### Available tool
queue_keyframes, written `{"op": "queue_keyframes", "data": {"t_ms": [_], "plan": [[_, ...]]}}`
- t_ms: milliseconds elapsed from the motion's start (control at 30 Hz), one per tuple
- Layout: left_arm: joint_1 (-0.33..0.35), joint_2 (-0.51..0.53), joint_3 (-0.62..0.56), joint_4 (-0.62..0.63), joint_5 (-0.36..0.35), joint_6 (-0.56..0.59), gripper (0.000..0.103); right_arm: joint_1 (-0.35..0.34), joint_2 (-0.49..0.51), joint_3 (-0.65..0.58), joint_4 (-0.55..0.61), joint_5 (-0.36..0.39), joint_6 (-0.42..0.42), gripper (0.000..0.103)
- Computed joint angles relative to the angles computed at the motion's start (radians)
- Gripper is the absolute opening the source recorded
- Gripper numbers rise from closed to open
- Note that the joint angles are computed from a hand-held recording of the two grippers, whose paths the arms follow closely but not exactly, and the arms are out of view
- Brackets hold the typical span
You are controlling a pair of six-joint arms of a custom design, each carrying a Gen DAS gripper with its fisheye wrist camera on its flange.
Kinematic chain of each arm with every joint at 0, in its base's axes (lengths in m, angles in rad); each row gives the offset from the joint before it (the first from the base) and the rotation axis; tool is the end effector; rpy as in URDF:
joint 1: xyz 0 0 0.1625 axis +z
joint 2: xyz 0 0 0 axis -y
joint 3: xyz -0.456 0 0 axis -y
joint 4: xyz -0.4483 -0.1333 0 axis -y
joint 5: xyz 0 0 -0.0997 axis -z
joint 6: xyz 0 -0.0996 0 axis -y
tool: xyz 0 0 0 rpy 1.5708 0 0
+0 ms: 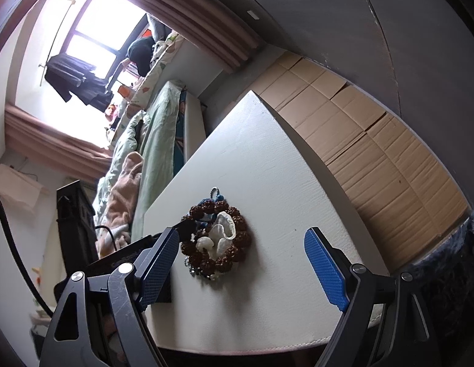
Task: Organize jewelry
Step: 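Grasp the brown bead bracelet with the left gripper and lift it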
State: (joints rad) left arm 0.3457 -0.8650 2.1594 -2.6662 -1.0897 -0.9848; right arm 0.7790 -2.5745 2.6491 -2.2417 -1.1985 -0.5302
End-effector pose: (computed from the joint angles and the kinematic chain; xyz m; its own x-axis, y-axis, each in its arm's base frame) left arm -0.4081 -0.3377 -0.0280 -0.8869 0.2016 -0.4156 0.3315 0.9044 -0.2686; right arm -0.0211 -0.2591 0.3533 -0.9878 0.1541 0.0243 0.1035 0.7641 -0.6367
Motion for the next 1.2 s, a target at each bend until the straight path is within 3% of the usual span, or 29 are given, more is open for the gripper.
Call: {"op": "queue_keyframes", "data": {"t_ms": [300, 367, 600, 733, 900, 1033, 1200], "plan": [[-0.073, -0.11, 0.041, -0.016, 0.042, -0.003, 0.02, 0.021, 0.037, 0.009, -0.036, 0.005, 0.026, 0.086], [-0.084, -0.133, 0.044, -0.005, 0.059, -0.005, 0.02, 0.048, 0.063, 0.011, -0.065, -0.014, 0.04, 0.081], [-0.125, -0.228, 0.093, 0.072, 0.131, -0.08, 0.02, 0.143, 0.171, 0.009, -0.121, -0.078, 0.068, 0.05], [-0.13, -0.266, 0.129, 0.089, 0.145, -0.124, 0.02, 0.167, 0.206, 0.009, -0.113, -0.084, 0.074, 0.044], [-0.147, -0.323, 0.175, 0.124, 0.157, -0.19, 0.02, 0.254, 0.283, 0.012, -0.158, -0.173, 0.103, 0.042], [-0.158, -0.371, 0.206, 0.151, 0.168, -0.234, 0.02, 0.327, 0.357, 0.014, -0.227, -0.25, 0.13, 0.024], [-0.177, -0.424, 0.237, 0.194, 0.18, -0.288, 0.02, 0.443, 0.446, 0.018, -0.365, -0.422, 0.161, 0.023]]}}
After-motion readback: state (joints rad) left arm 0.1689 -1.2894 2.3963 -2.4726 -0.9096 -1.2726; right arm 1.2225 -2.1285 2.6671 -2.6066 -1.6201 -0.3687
